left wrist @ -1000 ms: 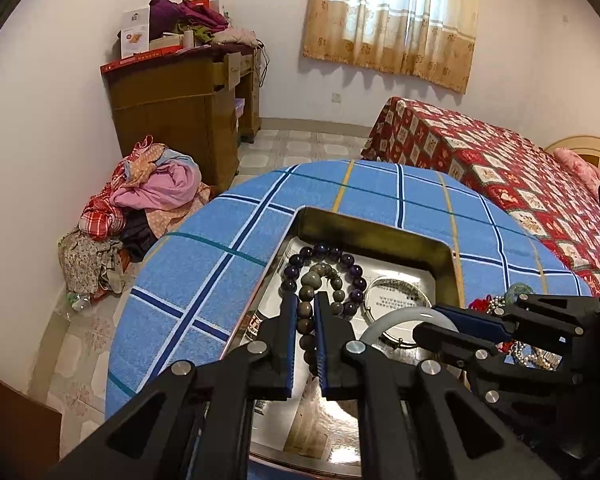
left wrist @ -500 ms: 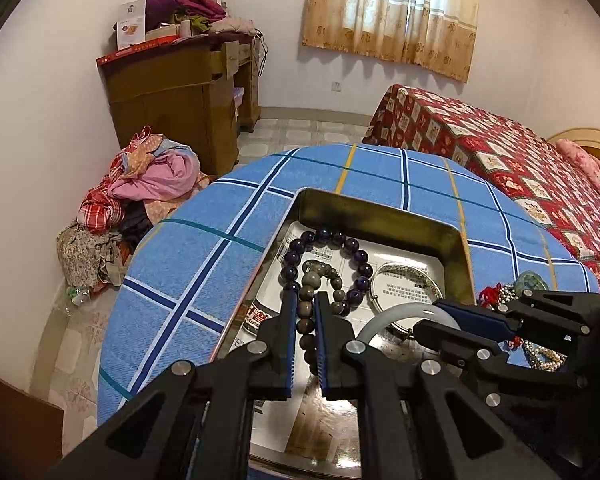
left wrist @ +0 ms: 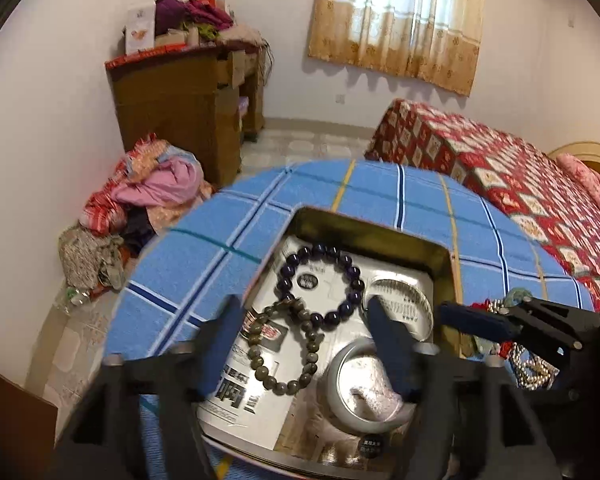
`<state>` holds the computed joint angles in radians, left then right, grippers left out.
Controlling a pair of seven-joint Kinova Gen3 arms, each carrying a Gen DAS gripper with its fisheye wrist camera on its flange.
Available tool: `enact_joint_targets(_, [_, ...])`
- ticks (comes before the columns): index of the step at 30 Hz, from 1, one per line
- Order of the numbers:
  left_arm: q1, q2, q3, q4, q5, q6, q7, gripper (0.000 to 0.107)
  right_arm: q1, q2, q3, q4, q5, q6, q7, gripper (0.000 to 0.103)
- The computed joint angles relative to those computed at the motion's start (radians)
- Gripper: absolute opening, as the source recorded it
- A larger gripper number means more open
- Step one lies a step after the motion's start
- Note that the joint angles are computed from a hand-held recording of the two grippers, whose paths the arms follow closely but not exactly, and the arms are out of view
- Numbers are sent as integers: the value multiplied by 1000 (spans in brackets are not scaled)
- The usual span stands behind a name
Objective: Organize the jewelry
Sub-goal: 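Lower both items into the tin and open both tools, then withdraw both tools from the tin toward the remaining jewelry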
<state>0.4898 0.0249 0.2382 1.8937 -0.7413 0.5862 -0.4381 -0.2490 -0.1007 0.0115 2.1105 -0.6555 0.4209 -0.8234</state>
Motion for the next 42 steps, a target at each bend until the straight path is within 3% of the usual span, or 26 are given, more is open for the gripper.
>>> enact_joint_targets(3, [1,-10,5,0,0,6,1,68,-2,-23,16,8,-19,1,11,50])
enact_joint_targets(7, [9,-1,16,-8,-21,34,43,68,-5,-60,38,31,-16,-19,-2,62])
enact_joint_targets(21, [146,57,32,-51,-106,128,130,68,28,-125,206,87,-65,-3,51,63])
enact_joint_targets(32, [270,130,23,-133,-155,192,108,68,135,-152,299,108,7,12,-46,63])
enact_joint_targets(42, [374,217,-18,-220,-180,224,64,68,101,-157,338,159,5,-53,-26,64])
